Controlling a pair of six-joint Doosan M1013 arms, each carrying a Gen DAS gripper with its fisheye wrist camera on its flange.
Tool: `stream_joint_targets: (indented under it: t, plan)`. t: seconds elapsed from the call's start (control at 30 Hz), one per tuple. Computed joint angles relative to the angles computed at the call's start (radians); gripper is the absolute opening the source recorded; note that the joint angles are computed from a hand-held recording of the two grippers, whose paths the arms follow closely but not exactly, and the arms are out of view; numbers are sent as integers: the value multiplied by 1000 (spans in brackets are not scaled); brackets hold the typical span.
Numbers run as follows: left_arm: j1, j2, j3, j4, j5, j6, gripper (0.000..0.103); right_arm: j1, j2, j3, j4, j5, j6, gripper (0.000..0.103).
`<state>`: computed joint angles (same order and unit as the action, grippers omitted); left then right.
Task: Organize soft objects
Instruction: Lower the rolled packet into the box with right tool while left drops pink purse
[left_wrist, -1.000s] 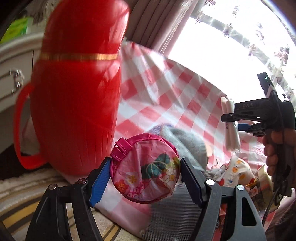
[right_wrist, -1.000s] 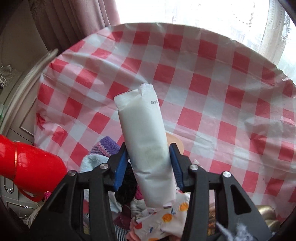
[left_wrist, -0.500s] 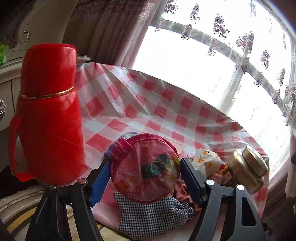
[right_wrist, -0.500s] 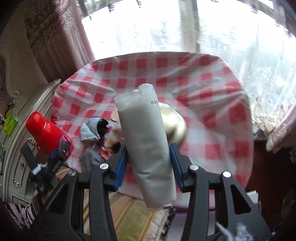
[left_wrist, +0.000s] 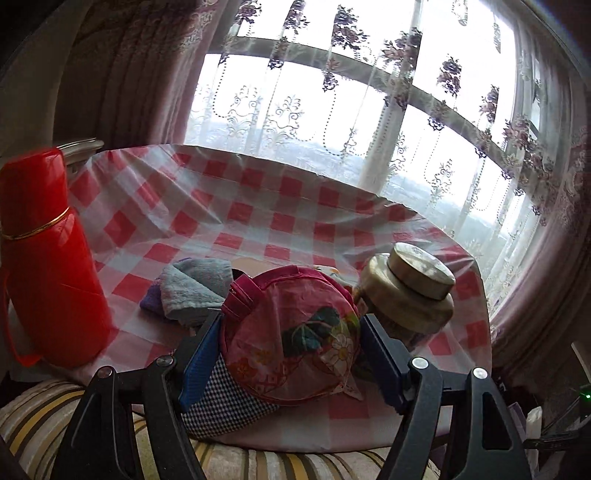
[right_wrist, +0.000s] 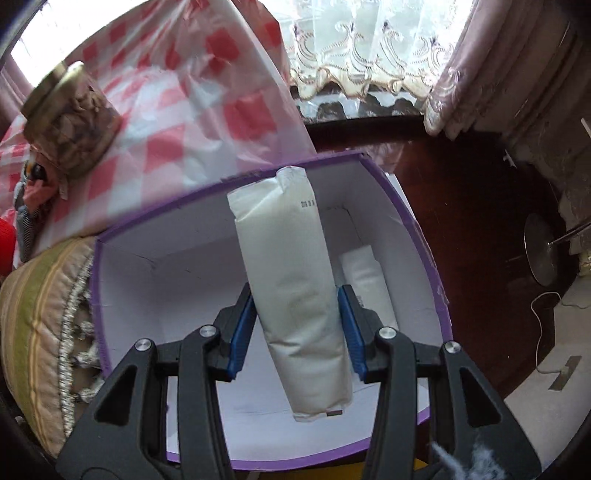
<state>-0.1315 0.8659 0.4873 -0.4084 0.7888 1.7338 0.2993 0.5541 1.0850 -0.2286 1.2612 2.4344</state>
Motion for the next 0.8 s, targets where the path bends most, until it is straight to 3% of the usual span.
stream_joint_targets:
  t: [0.17, 0.43, 0.6, 0.73, 0.8]
  plan:
    - [-15, -30, 54, -21, -8, 70, 74, -32, 36, 22, 66, 34, -115, 49]
    - [-28, -34, 61, -11, 7, 100, 75, -44, 120, -32, 120, 196, -267, 46]
    - [-32, -24, 42, -9, 45, 100, 75, -54, 97, 20, 291, 103, -317, 44]
    - [-41, -23, 29, -67, 86, 165, 75, -54, 65, 48, 257, 68, -266, 44]
    - [-49, -14, 5, -113, 136, 210, 75, -48, 65, 36, 159, 129, -230, 44]
